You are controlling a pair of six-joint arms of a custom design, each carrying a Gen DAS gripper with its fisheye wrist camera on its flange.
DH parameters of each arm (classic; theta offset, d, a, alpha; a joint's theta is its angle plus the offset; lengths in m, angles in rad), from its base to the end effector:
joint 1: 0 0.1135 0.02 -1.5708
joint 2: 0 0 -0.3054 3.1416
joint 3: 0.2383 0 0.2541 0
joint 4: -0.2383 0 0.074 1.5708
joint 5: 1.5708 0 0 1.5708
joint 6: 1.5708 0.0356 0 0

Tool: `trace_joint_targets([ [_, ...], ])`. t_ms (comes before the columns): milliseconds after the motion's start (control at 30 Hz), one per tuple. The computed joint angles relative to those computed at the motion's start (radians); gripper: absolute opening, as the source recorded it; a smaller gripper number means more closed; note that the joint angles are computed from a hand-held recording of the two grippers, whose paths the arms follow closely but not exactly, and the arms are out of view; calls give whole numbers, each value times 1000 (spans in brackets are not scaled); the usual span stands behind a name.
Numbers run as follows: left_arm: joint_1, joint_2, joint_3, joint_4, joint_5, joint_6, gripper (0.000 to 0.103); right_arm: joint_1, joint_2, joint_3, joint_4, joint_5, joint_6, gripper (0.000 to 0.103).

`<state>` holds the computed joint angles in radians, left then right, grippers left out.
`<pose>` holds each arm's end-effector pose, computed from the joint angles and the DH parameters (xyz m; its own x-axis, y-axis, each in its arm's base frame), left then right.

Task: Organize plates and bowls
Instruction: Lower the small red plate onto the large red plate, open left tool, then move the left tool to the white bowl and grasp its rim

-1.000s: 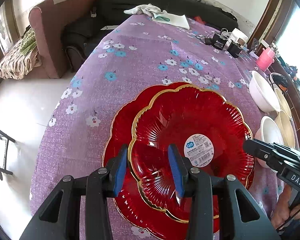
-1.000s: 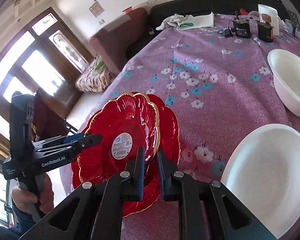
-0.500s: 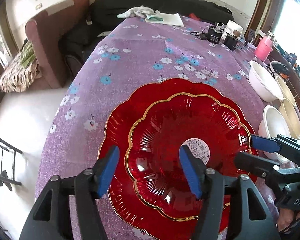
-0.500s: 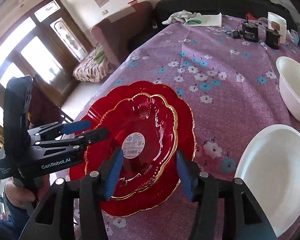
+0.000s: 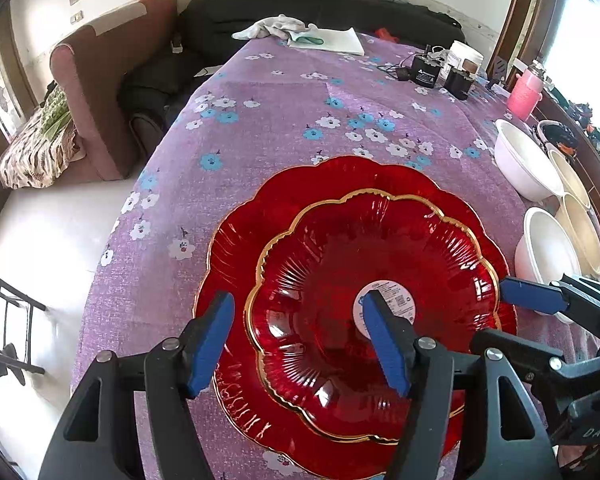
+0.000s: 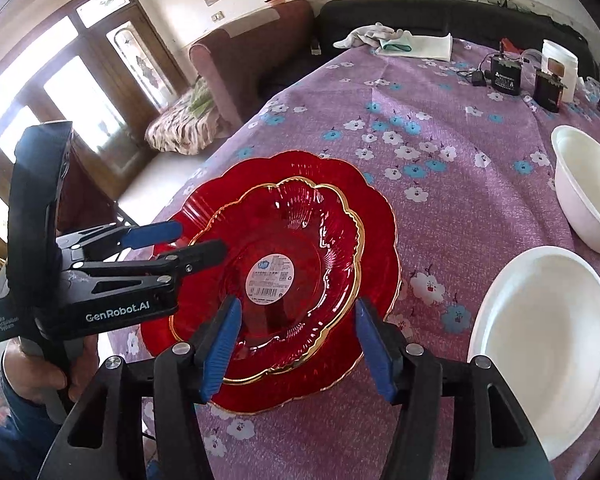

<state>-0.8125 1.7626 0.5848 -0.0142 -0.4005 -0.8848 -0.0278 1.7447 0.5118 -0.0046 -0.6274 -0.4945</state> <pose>0.1942 -0.1848 0.1090 -0.8453 -0.1437 -0.5145 -0.1337 0.9894 -0.0567 0.2454 0.0141 0.1041 -0.7510 -0.3635 -0.5512 -0.5975 0.7295 0.3330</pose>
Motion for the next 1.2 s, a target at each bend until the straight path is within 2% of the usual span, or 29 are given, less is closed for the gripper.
trace_joint_targets([
  [233,-19,-9,11,-20,-15,-6,67,-33,-59,-34,-10,5,-43,69],
  [400,-38,-19,26,-33,-28,-3,67,-107,-116,-58,-19,-1,-97,69],
  [500,-53,-14,49,-40,-33,6,67,-156,-186,-104,70,52,-73,69],
  [600,-74,1,86,-48,-35,21,68,-201,-248,-170,236,144,-17,69],
  [700,-96,25,131,-56,-35,41,68,-244,-264,-222,404,242,16,74],
  [767,-110,48,169,-65,-33,60,68,-288,-253,-224,451,270,16,76],
  [867,-131,80,229,-77,-29,84,68,-392,-215,-198,467,218,5,76],
  [967,-148,112,290,-93,-25,109,69,-517,-156,-190,543,129,-7,72],
  [1100,-165,163,380,-114,-18,147,69,-645,-94,-80,348,15,-81,72],
  [1200,-167,204,444,-127,-6,169,69,-699,-48,6,179,-18,-153,72],
])
